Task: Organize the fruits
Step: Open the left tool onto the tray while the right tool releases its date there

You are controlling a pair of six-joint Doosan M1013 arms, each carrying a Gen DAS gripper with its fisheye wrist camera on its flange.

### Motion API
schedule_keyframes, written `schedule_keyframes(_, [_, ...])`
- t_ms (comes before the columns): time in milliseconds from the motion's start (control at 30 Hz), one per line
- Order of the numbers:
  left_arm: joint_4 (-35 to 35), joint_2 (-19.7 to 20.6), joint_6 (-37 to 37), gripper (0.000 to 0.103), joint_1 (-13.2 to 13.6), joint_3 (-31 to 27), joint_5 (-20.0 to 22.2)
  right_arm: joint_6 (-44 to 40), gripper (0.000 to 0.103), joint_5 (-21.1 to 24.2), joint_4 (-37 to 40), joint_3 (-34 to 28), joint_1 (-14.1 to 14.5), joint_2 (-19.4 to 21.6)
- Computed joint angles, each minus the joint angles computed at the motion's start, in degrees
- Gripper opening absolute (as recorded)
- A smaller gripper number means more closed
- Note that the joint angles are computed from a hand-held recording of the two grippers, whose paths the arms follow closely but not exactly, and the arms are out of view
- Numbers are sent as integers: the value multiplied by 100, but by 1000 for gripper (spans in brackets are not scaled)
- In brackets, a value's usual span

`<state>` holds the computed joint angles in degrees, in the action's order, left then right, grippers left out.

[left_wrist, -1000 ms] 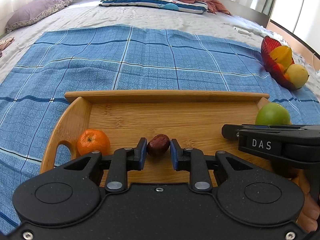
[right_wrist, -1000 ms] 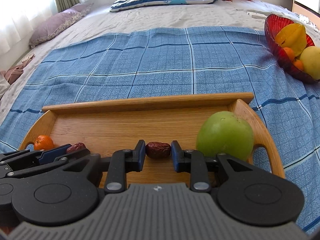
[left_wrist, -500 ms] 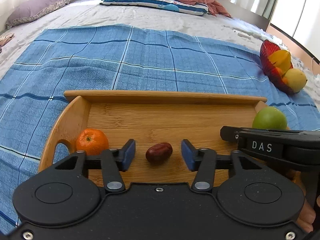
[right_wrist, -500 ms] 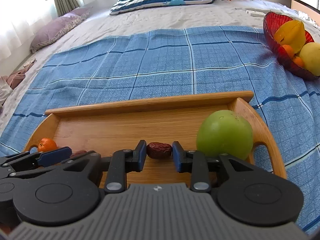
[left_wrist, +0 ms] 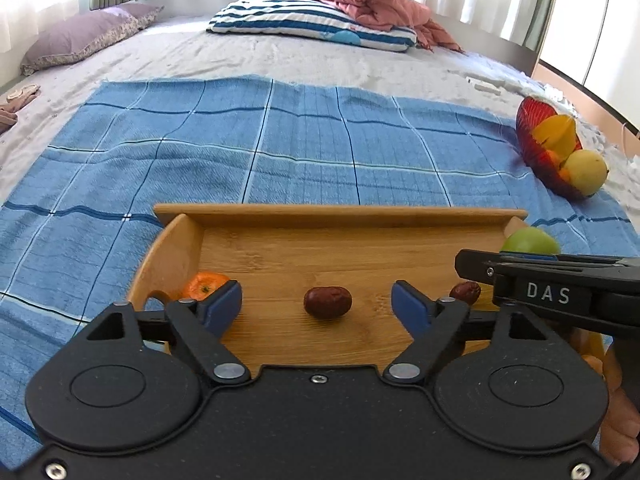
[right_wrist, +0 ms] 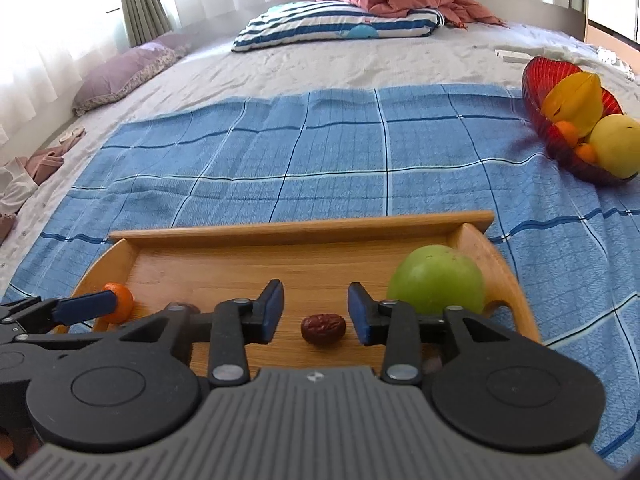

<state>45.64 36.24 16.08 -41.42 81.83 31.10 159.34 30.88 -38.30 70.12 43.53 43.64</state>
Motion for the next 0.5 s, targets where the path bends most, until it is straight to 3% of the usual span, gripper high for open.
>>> schedule_keyframes(500, [797, -295, -700, 97, -133, 398, -48, 1008, 87, 78, -1516, 470, 177, -287])
